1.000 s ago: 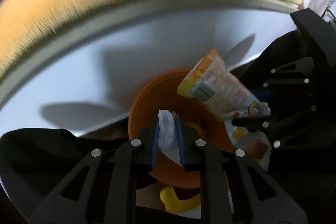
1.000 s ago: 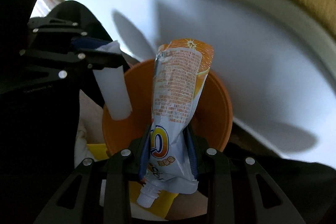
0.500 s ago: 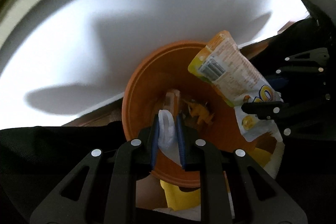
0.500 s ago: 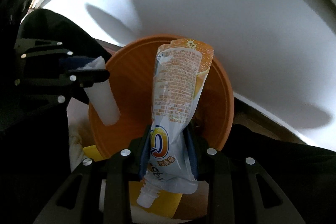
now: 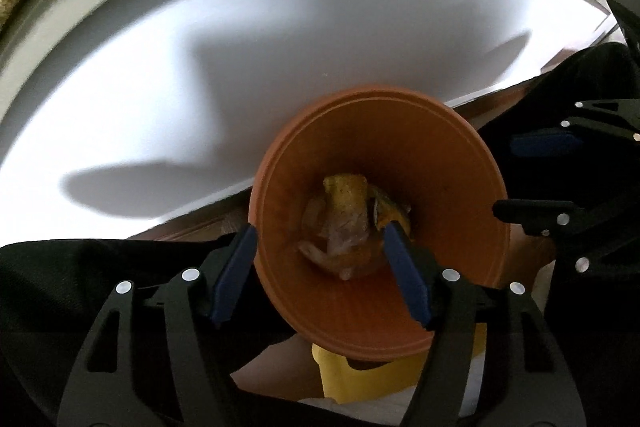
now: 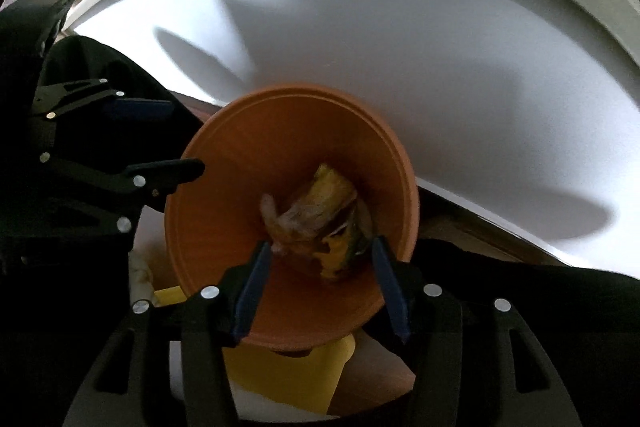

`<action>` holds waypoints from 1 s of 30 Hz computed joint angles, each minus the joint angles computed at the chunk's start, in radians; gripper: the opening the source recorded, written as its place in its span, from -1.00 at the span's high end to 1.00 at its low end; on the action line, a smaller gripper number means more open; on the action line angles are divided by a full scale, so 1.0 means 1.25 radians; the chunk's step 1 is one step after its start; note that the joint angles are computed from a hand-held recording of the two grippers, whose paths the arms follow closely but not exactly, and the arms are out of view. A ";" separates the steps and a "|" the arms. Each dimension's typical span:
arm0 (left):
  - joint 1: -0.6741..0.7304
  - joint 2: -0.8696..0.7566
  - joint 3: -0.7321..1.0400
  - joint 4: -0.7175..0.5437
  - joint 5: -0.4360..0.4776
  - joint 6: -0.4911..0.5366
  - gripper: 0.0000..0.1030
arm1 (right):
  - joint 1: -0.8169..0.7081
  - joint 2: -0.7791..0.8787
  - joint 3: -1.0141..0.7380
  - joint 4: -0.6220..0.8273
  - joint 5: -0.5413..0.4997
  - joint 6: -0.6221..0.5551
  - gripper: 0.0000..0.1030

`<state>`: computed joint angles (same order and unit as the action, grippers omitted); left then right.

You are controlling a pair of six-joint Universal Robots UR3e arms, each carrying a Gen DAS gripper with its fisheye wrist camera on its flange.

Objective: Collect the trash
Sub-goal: 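Lower both tools over the orange bin to drop the pouch and foam roll, then raise both tools back over the bed toward the remaining trash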

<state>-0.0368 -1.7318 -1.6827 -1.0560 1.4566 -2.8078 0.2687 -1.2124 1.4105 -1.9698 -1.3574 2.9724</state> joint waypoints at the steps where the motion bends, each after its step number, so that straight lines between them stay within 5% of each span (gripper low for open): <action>1: 0.001 0.003 -0.001 -0.001 -0.002 -0.001 -0.26 | -0.003 -0.010 0.013 -0.004 0.000 0.002 -0.02; 8: 0.033 0.028 -0.007 -0.011 -0.040 0.003 -0.48 | -0.002 -0.071 0.061 -0.031 -0.026 0.024 -0.13; 16: 0.139 0.201 -0.008 -0.114 -0.180 0.093 -0.53 | -0.004 -0.199 0.099 -0.043 -0.060 -0.001 -0.34; 25: 0.253 0.264 0.207 -0.159 -0.331 0.086 -0.79 | -0.096 -0.190 -0.189 0.007 0.020 -0.009 -0.59; 30: 0.197 0.140 0.346 -0.044 -0.270 -0.029 -0.80 | -0.094 -0.001 -0.470 0.004 -0.021 0.030 -0.59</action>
<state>0.2090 -1.5570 -1.2505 -1.1116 1.1191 -2.8442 0.1509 -1.2137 0.8223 -1.9649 -1.3833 3.0096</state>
